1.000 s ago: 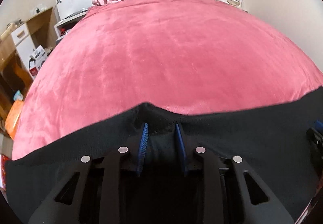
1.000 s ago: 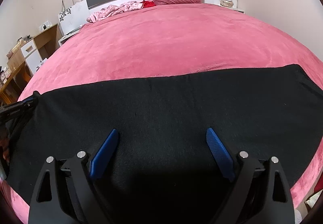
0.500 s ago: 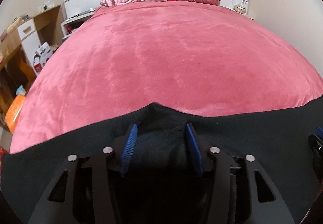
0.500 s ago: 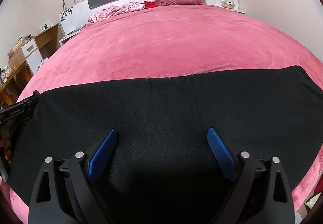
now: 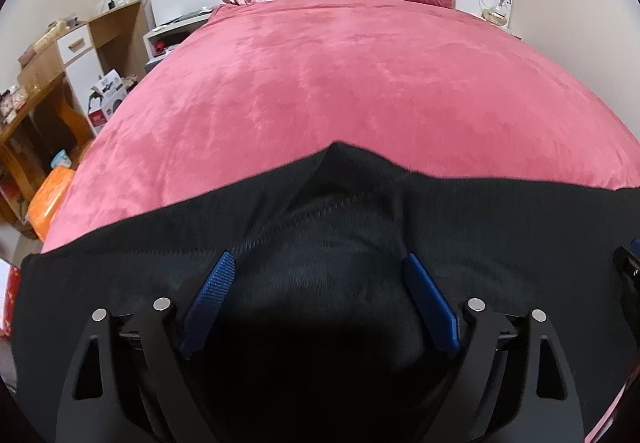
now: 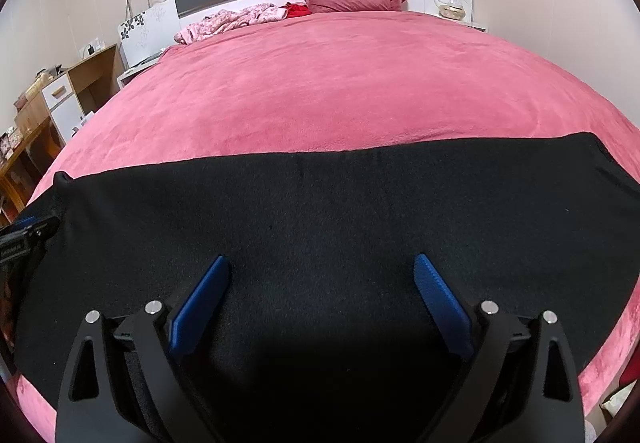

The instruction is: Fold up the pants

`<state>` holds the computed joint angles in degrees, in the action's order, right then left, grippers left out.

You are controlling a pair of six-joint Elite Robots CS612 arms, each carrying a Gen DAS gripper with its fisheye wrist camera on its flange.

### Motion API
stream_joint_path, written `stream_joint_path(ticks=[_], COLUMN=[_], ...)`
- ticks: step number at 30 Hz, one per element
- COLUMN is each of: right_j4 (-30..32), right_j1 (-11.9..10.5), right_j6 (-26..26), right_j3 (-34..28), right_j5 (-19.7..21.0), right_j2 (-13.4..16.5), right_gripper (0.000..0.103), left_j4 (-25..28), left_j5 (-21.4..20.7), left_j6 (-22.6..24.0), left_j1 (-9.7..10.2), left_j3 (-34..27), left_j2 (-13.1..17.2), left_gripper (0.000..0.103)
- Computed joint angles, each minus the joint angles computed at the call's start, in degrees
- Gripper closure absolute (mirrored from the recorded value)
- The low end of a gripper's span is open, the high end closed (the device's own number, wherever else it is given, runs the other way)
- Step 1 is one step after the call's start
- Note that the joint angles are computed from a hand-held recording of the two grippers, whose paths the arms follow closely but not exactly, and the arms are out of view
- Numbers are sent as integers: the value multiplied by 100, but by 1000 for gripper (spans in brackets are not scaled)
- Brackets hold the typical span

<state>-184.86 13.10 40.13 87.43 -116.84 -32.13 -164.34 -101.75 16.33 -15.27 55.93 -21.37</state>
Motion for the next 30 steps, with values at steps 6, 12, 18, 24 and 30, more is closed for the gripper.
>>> stream_joint_path(ticks=[6, 12, 18, 24, 30], right_j4=[-255, -312, 57, 158, 261], right_j1=[11, -84, -383, -599, -639], right_j6=[162, 1194, 2173, 2213, 2322], right_j3=[115, 519, 1009, 1131, 1106], right_j5=[-179, -524, -460, -366, -536], right_j2=[-48, -274, -553, -638, -643], right_gripper=[8, 22, 26, 24, 23], left_j4=[-297, -264, -80, -92, -42], left_j5=[13, -38, -123, -106, -181], left_j6=[115, 147, 100, 104, 114], left_j1=[15, 33, 44, 36, 48], left_j3=[280, 263, 164, 168, 146], left_j2=[-101, -89, -53, -49, -40], left_gripper=[17, 16, 14, 14, 12])
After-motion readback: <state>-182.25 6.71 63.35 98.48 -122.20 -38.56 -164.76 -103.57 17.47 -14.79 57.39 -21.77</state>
